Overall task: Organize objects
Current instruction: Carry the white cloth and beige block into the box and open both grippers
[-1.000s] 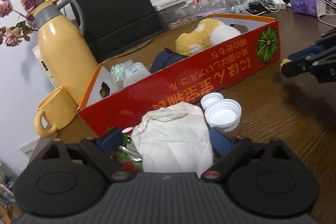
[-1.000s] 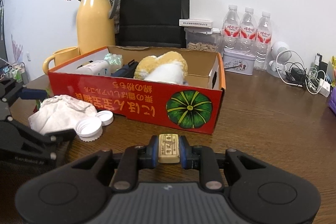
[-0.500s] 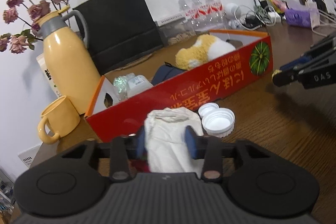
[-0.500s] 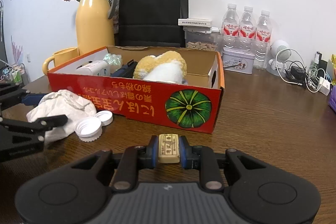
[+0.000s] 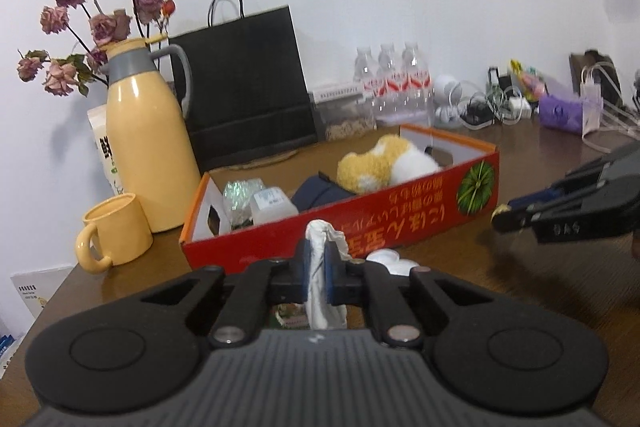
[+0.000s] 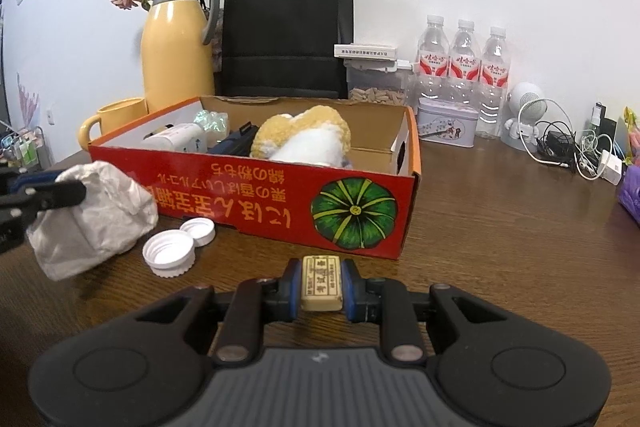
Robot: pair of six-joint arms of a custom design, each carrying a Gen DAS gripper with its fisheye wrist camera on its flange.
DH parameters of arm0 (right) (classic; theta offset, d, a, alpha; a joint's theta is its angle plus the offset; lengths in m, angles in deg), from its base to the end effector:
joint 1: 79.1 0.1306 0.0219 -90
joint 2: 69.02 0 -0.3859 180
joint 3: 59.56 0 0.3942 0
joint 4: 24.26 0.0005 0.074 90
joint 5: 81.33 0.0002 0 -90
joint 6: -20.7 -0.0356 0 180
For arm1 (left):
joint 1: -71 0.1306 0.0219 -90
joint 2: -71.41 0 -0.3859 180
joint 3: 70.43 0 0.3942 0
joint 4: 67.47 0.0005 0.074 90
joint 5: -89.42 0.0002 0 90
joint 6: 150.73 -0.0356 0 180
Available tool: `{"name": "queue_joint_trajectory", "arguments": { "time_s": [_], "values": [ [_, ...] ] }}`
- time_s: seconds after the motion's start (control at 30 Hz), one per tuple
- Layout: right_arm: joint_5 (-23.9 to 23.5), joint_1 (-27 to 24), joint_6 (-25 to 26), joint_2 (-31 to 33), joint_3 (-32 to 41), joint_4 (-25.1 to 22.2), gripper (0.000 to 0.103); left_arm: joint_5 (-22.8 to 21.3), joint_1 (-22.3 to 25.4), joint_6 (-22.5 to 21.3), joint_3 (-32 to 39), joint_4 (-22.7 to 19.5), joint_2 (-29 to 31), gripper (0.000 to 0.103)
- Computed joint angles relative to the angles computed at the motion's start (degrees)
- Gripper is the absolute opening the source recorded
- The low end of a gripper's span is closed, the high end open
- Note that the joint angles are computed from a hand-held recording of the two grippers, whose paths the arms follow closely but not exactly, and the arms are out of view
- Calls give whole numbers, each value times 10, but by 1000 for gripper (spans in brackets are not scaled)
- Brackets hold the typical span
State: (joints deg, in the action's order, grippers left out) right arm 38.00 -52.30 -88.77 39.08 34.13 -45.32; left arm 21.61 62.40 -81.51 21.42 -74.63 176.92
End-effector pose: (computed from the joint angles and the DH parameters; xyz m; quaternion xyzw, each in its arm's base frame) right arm 0.5517 0.2586 0.3382 0.0608 0.8656 -0.0328 0.4960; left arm 0.5991 -0.1047 0.3711 0.3105 0.7537 -0.0984 0.5708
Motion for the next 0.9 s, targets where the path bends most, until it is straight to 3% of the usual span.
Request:
{"name": "queue_joint_trajectory", "arguments": {
  "time_s": [0.27,0.47,0.63,0.9],
  "values": [
    [13,16,15,-6,-8,39,20,22,-5,34,10,29,-5,8],
    [7,21,53,4,29,91,20,22,-16,89,68,50,21,8],
    [6,10,88,42,103,96,20,12,-23,139,150,27,67,8],
    [30,-31,59,109,205,42,20,-9,-37,172,281,-43,156,8]
  ]
}}
